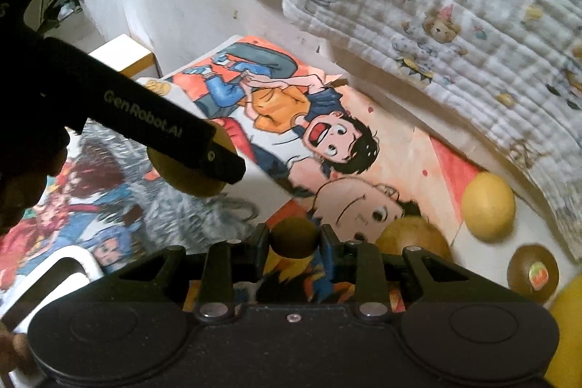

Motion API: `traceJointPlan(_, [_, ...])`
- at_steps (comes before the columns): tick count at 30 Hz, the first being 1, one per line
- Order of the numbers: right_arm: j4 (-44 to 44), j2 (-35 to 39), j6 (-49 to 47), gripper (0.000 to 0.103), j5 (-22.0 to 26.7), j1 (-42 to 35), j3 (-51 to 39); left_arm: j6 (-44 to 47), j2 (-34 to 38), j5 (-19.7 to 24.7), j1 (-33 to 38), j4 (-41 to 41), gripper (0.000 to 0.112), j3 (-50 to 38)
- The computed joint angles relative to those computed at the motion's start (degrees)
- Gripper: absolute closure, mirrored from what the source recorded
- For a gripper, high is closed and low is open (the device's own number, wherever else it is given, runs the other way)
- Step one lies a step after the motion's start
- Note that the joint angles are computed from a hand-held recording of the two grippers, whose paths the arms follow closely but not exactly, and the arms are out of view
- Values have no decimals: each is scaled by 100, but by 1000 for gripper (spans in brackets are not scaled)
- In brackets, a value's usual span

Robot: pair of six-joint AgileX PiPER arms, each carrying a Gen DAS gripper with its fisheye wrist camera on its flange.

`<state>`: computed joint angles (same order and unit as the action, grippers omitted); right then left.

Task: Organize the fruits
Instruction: 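Grasp the brown-green potato-like fruit with the left tool while the right tool grasps a small brown fruit, then carry both fruits over the metal tray and open both tools to release them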

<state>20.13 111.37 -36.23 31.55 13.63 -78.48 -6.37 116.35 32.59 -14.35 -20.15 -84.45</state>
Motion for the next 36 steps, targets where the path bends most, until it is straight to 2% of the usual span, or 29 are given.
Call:
traceJointPlan(10, [-486, -1408, 956, 71, -145, 429, 1554, 959, -1162, -46, 63, -853, 38, 1566])
traceJointPlan(17, [-1184, -2146, 2138, 71, -66, 1010, 2348, 1626, -1928, 25, 142, -1325, 38, 2547])
traceJointPlan(26, [-1490, -2461, 3139, 71, 92, 1587, 2845, 2121, -2589, 204, 353, -1536, 38, 3469])
traceJointPlan(36, [-1841, -2515, 4027, 71, 102, 1777, 3087, 2446, -2817, 193, 356, -1559, 38, 3899])
